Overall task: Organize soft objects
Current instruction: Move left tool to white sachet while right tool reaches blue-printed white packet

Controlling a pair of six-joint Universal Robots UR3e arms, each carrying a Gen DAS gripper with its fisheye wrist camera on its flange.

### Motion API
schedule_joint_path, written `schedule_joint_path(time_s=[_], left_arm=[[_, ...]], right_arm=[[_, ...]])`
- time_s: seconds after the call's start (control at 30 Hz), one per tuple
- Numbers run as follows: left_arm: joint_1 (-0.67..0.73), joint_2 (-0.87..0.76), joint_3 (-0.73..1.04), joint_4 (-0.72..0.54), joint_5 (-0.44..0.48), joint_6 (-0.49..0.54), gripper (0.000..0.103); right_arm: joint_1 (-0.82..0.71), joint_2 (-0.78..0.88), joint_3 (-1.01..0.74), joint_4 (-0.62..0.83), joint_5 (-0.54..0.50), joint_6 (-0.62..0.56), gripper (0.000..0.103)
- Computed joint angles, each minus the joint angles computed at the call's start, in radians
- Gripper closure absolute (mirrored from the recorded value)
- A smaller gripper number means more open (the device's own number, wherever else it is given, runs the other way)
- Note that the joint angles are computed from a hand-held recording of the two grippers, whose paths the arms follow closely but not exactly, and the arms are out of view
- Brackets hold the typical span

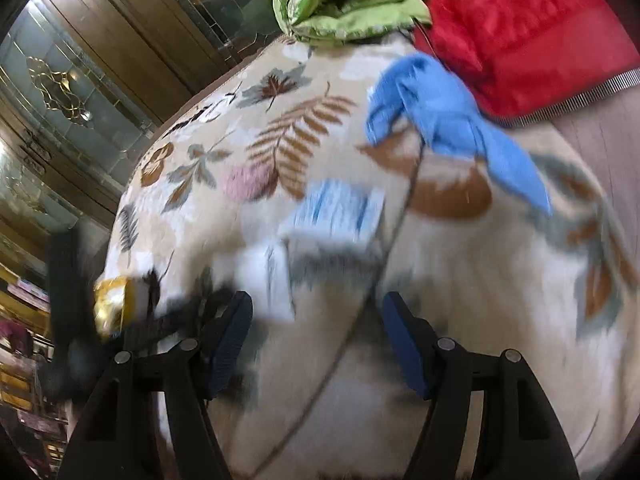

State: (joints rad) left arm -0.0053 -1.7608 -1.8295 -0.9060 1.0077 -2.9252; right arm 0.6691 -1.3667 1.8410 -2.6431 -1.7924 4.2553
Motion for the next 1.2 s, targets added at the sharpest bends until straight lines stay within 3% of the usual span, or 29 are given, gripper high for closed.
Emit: schedule_joint_path(time_s=[0.1, 0.23, 0.33, 0.43, 0.6, 0.77, 0.83, 0.87, 0.9, 0.97, 1.0, 1.1, 1.2], left_arm=[[0.086, 0.101, -0.082, -0.100, -0.063, 0.059, 0.100], [0.250, 0.329, -0.240, -0.290, -0.110, 0.249, 0.101], [0.325, 0.424, -0.276, -0.430, -0.128, 0.336, 0.101], [0.336, 0.471, -0.310, -0.446, -0.113, 0.362, 0.101], [0.356, 0.454, -0.307, -0.523, -0.143, 0.392, 0.101], [0.323, 0.405, -0.226, -0.644, -0.109, 0.408, 0.100], [0.349, 0.451, -0.208, -0.730, -0.106, 0.475, 0.093], [0.366, 0.484, -0.202, -0.764, -0.101, 0.503, 0.077], [0.384, 0.515, -0.197, -0.797, -0.094, 0.526, 0.050], [0.434, 0.581, -0.196, -0.846, -0.115, 0.575, 0.033], [0.442, 0.605, -0.204, -0.827, -0.132, 0.571, 0.033], [0.324, 0.539, -0.191, -0.603, -0.106, 0.405, 0.033], [0.153, 0.343, -0.140, -0.319, 0.024, 0.235, 0.033]], right_arm=[[-0.069, 0.015, -0.011, -0.017, 0.041, -0.027, 0.035], [-0.127, 0.077, -0.109, 0.055, 0.054, -0.091, 0.035], [-0.163, 0.138, -0.182, 0.094, 0.080, -0.162, 0.035], [-0.206, 0.169, -0.173, 0.063, 0.173, -0.241, 0.035], [-0.180, 0.130, -0.091, -0.002, 0.257, -0.267, 0.035], [-0.123, 0.120, -0.156, 0.071, 0.159, -0.250, 0.035], [-0.125, 0.139, -0.199, 0.113, 0.112, -0.256, 0.035], [-0.129, 0.148, -0.209, 0.115, 0.108, -0.265, 0.035], [-0.147, 0.162, -0.209, 0.091, 0.125, -0.296, 0.035], [-0.175, 0.178, -0.192, 0.042, 0.174, -0.324, 0.035], [-0.191, 0.193, -0.187, 0.019, 0.206, -0.338, 0.035], [-0.188, 0.212, -0.172, 0.000, 0.260, -0.360, 0.035], [-0.146, 0.224, -0.186, 0.005, 0.248, -0.340, 0.035]])
